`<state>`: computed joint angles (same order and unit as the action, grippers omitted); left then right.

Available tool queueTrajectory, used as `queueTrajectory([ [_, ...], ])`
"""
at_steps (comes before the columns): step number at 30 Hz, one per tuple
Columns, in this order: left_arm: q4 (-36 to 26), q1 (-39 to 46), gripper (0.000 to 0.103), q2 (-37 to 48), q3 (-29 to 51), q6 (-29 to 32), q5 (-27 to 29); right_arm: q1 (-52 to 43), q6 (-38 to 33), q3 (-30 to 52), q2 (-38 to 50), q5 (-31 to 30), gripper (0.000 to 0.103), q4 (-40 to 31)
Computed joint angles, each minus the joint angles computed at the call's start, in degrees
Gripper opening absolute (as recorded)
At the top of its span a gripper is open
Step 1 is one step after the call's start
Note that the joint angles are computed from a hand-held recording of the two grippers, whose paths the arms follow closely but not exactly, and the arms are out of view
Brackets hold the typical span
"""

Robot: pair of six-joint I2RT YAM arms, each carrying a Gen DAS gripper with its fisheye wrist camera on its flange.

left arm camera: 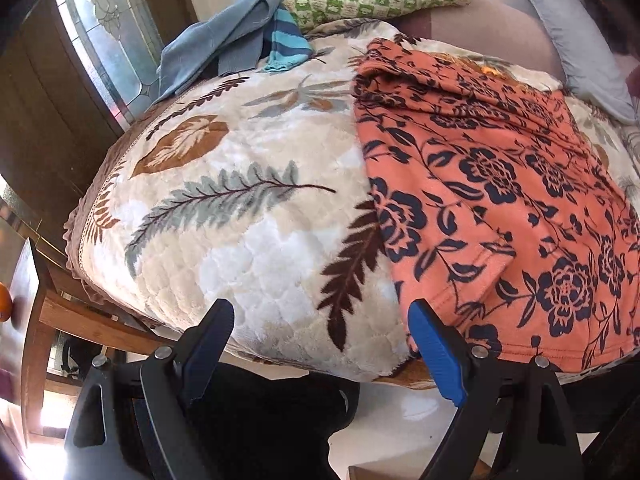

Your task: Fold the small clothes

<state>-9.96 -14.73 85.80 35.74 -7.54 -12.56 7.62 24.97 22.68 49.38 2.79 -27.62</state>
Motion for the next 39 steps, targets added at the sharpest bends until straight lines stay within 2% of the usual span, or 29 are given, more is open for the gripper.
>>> queueTrajectory([
  [5, -3.85, 5.31, 0.089, 0.24, 2.93, 4.69, 3.72, -3.12, -1.07, -0.21, 3.88, -3.39, 0.083, 4.17],
  [10, -4.60, 3.06, 0.089, 2.24, 3.40, 2.71, 9.68, -4.06, -0.69, 0.03, 7.25, -4.60, 0.083, 7.19],
  [13, -3.05, -4.70, 0.089, 3.98, 3.27, 2.84, 7.45, -4.07, -0.72, -0.06, 7.45, -4.43, 0.083, 7.42],
  [16, 1.27, -12.20, 0.089, 7.24, 3.70, 1.87, 0.77, -4.87, -1.05, -0.48, 7.04, -4.55, 0.083, 7.19],
  [20, 5.62, -16.32, 0.089, 14.78, 6.57, 2.32, -5.66, -6.95, -1.17, -1.22, 5.12, -5.30, 0.083, 6.07],
  [21, 5.40, -16.42, 0.089, 16.80, 7.67, 1.88, -7.69, -7.56, -1.33, -1.35, 4.49, -5.45, 0.083, 5.72],
  [24, 7.54, -12.02, 0.091, 15.92, 6.33, 0.94, -3.87, -9.46, -1.94, -1.67, 2.77, -6.09, 0.083, 4.82],
  [27, 5.39, -8.44, 0.090, 14.51, 6.28, -1.24, -7.11, -11.18, -2.47, -2.15, 1.73, -6.68, 0.083, 4.78],
  [29, 4.53, -6.13, 0.087, 11.70, 5.22, -2.96, -9.89, -11.97, -2.54, -2.38, 1.68, -7.35, 0.083, 5.28],
  [31, 5.68, -3.13, 0.087, 6.70, 2.60, -4.67, -8.15, -12.13, -2.53, -2.71, 1.61, -7.42, 0.083, 6.16],
  [33, 5.79, -2.29, 0.087, 3.48, 1.21, -6.08, -9.01, -12.11, -2.70, -2.77, 2.81, -7.67, 0.083, 7.42],
  [36, 4.33, -3.38, 0.088, 4.97, 2.70, -2.89, -9.87, -11.55, -2.28, -2.73, 4.83, -7.85, 0.083, 8.86],
  [39, 3.21, -3.09, 0.088, 8.79, 4.96, -1.60, -7.61, -11.34, -2.08, -2.90, 4.18, -7.68, 0.083, 8.64],
])
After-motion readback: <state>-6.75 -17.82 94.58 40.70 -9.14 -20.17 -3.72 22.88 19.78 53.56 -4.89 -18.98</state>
